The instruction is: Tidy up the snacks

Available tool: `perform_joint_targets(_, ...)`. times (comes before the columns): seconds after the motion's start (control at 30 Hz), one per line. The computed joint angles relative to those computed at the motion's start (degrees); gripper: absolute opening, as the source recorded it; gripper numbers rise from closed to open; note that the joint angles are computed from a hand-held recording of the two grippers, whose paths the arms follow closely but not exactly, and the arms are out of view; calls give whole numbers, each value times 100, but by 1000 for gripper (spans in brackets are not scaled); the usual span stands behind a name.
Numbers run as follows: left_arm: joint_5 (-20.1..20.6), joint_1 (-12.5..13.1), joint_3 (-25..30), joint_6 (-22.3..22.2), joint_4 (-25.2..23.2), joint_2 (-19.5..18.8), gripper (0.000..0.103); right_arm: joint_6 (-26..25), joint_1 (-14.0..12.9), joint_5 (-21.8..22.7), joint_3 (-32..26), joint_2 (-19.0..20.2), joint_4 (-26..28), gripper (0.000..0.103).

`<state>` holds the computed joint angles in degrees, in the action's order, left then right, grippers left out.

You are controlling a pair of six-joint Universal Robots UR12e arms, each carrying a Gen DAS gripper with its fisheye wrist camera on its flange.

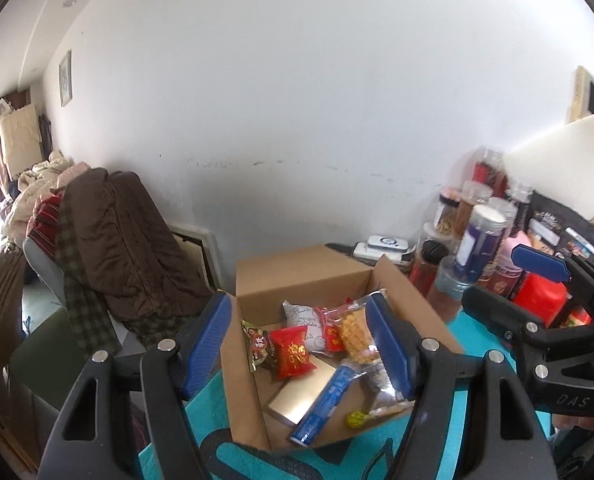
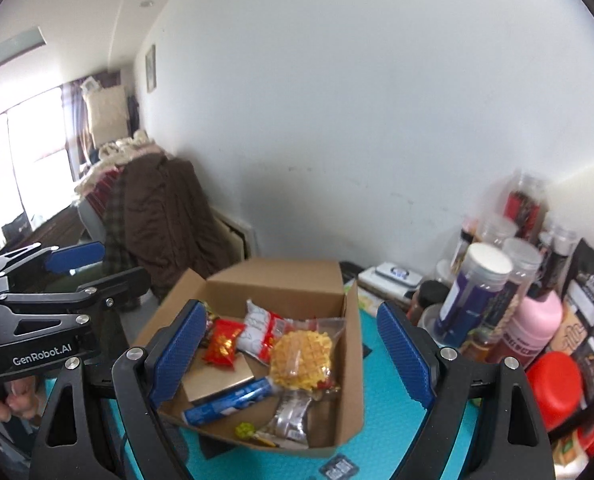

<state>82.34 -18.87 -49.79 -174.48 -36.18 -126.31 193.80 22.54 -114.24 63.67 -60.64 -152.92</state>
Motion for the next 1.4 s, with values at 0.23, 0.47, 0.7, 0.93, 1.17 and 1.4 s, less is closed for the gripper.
perform_joint_targets(0.23,-61,-8,-880,-17,707,560,82,-162,202,-279,418,-299,-367,88)
perform_joint_targets(0.47,-18,-28,-1575,-16,1187,996,96,-262,411,-573,823,-563,-716,94)
perform_joint_targets(0.7,12,-43,-2141,-30,1435,1340,97,-220,559,-635,1241,-785,-965,94)
perform_joint_targets(0.93,177,-94,-2573,-116,1517,1554,97,-151,639,-543,1616,-941,-1120,94)
perform_joint_targets(1.17,382,-120,-2836,-347,1415,1685,97,-128,645,-362,1870,-1019,-1122,94)
perform_joint_targets(1.4,654,-163,-2962,-547,1349,1737,97,-214,575,43,1980,-1052,-1137,94)
